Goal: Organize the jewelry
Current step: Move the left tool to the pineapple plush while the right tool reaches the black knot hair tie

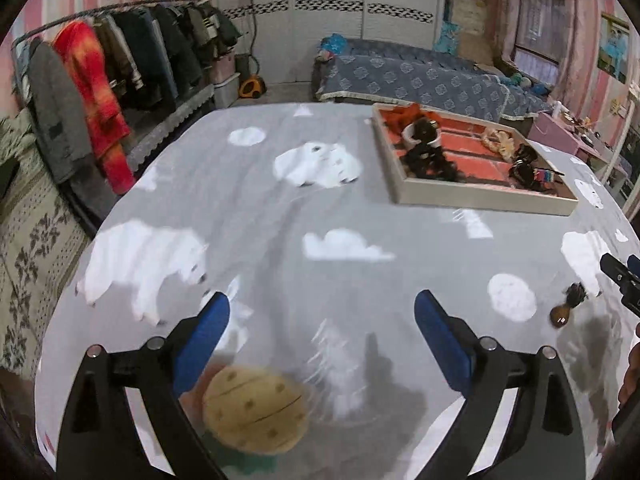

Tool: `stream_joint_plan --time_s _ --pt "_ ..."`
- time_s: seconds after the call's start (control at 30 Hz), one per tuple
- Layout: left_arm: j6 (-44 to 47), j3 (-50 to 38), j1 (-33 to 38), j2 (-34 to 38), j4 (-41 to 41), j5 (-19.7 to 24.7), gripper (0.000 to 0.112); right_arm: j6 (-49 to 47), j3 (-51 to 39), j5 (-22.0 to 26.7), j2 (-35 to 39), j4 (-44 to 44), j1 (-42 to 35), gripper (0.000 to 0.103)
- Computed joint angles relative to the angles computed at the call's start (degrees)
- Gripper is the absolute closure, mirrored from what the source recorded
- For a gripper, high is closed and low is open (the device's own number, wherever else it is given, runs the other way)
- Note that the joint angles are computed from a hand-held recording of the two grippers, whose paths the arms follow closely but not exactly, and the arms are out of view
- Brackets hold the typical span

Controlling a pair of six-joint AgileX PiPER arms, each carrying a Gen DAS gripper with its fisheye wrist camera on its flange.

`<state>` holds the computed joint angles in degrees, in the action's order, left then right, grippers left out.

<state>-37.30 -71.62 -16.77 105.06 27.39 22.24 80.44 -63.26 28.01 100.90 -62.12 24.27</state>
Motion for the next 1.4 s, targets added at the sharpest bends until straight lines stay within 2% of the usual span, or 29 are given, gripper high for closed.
stream_joint_plan --time_s 0.07,0.27,0.53,0.6,0.67,0.87,0.97,1.1,1.17,1.27,1.37,1.4 --pt "-0.3 3.0 0.6 -1.4 0.6 -1.7 0.021 1.0 0.5 0.2 0.5 -0.8 0.5 0.005" --pt "-8.9 10.4 -0.5 -3.9 11.8 -4.7 0.02 0.3 1.6 -1.8 1.1 2.3 0.2 0.005" --pt "-17.4 14.3 -0.8 -4.4 22.1 -5.7 0.02 1.9 1.4 0.6 2.4 -1.0 2.8 0.005" --pt "-14.4 14.8 0.4 -4.7 18.7 -6.9 0.02 0.9 0.9 0.8 3.0 -0.6 3.0 0.005" --pt "-11.7 15.1 1.8 -5.0 15.4 -7.8 0.02 -1.0 0.1 0.8 3.8 0.8 3.0 0.01" --pt "-13.0 15.6 2.9 -4.9 16.0 -7.5 0.02 -5.8 -1.4 0.3 5.2 5.2 2.1 0.024" --pt "-8.2 15.6 3.8 -4.6 11.3 -8.3 0.02 -6.5 -1.7 -0.1 5.4 6.3 1.6 0.029" --pt "-9.2 15.5 3.7 -4.3 12.6 -8.2 0.021 -9.5 -2.4 -1.6 5.9 9.1 0.8 0.038" --pt "-9.4 15.1 3.6 -4.1 13.2 -7.8 0.021 -10.3 -2.8 -1.3 6.2 9.5 1.1 0.045" --pt "-7.4 14.8 4.0 -3.9 11.8 -8.4 0.021 -12.1 -3.8 -0.5 6.8 10.4 1.6 0.05" --pt "-1.3 13.7 4.8 -3.0 5.8 -7.9 0.023 -13.7 -4.4 -0.3 7.3 11.7 1.7 0.053" --pt "2.4 13.4 5.4 -2.8 1.9 -8.1 0.028 -14.0 -4.4 -0.3 7.4 11.9 1.7 0.054"
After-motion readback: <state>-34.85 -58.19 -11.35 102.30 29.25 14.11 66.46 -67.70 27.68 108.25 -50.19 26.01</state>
